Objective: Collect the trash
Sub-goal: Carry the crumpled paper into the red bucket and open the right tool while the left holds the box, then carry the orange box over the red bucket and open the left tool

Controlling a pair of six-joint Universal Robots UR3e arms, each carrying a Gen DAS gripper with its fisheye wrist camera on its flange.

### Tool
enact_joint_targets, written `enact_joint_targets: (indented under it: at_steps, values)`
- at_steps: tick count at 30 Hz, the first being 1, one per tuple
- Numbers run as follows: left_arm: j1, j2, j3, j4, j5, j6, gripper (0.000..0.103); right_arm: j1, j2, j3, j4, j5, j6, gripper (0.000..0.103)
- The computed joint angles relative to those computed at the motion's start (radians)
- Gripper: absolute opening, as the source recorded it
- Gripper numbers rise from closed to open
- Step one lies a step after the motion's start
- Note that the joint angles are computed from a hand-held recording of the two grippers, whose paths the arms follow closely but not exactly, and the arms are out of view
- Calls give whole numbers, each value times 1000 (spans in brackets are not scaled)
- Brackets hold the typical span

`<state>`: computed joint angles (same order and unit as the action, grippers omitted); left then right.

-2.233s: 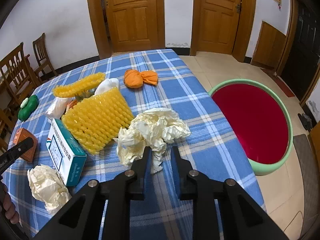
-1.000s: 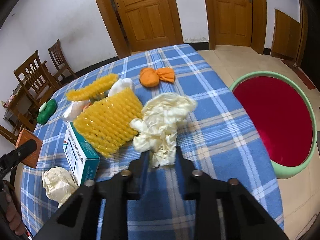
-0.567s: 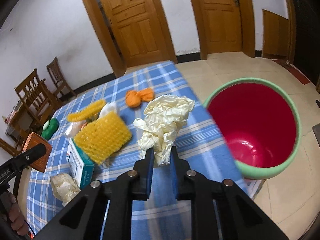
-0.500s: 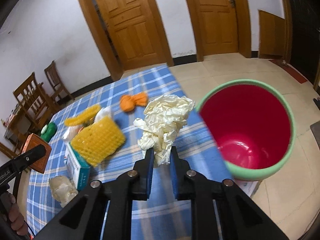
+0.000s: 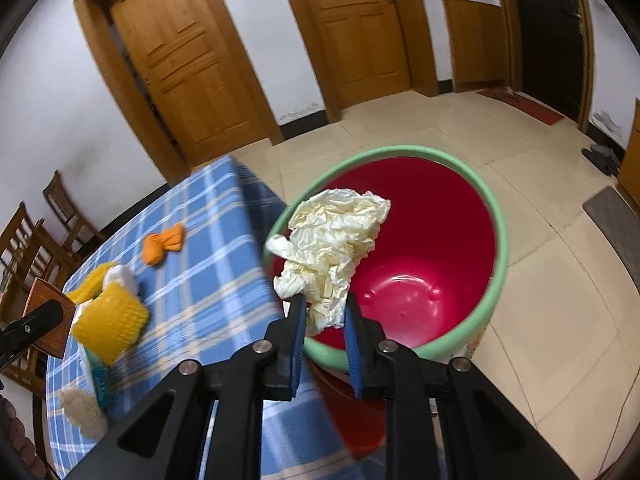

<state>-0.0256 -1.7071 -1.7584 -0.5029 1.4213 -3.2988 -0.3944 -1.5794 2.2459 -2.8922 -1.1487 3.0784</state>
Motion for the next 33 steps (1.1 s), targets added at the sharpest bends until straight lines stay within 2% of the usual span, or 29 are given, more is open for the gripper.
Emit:
enact_joint_targets:
  at_steps: [3,12,25,27,29,33]
  values:
    - [-38,-67,85,-27,13,-2,48,-25,12,2,-13,-9,3,23]
    - [-143,-265,341,-112,45,17,48,-117,-8,33,-21,46,-6,36]
    - [-243,-604,800,-283,16,43,48,-249,-59,60,-8,110,-9,50]
    - [-248,-643,863,-308,6,47,51,-263,-63,63,-5,117,-9,51]
    - [-257,-672,915,-328,9,42,61,-273,-63,63,-4,122,-10,52]
    - [-265,-679,940,-337,21,35,65,-289,-66,63,6,134,-13,52]
